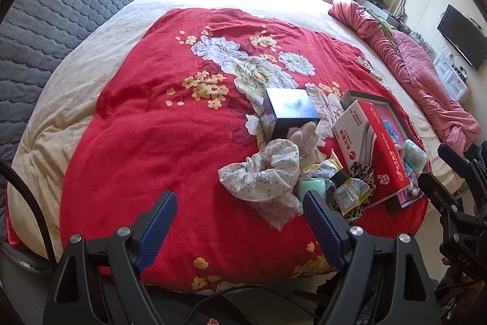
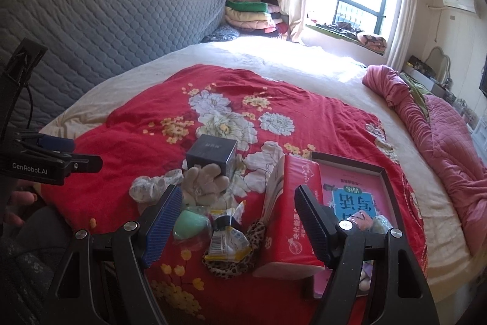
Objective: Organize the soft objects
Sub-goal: 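Move both open tools back over the remaining pile of items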
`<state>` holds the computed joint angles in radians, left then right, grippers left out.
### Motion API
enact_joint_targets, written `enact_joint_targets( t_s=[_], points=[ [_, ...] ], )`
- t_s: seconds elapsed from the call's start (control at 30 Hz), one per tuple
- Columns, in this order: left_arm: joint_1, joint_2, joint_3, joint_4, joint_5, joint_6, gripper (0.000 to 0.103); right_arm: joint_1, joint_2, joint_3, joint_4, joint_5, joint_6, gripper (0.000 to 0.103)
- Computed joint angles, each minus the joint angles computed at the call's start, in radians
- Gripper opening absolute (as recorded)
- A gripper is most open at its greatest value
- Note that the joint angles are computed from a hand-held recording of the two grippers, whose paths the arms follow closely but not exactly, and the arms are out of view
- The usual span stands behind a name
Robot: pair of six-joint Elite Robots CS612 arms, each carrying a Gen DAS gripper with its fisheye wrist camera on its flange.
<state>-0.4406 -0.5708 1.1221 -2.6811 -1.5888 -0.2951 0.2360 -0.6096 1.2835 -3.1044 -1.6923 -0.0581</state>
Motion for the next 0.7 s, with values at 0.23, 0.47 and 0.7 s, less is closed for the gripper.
enact_joint_targets(
  t_s=[0.23, 0.47, 0.7],
  points=[
    [-0.001, 0.029, -0.017, 0.041, -0.016, 0.007, 0.084, -0.004, 0.018, -0.003, 0.041, 0.008, -0.028, 0.077],
    [0.006, 0.055, -0.038, 0.05, -0.065, -0.007, 0.084, -0.001, 0.046, -0.031, 0.094, 0.006, -0.058, 0.077],
    [0.02, 0.102, -0.107, 0.076, -0.127, -0.042, 0.084, -0.004, 0.065, -0.058, 0.131, 0.002, -0.051, 0.077]
  ],
)
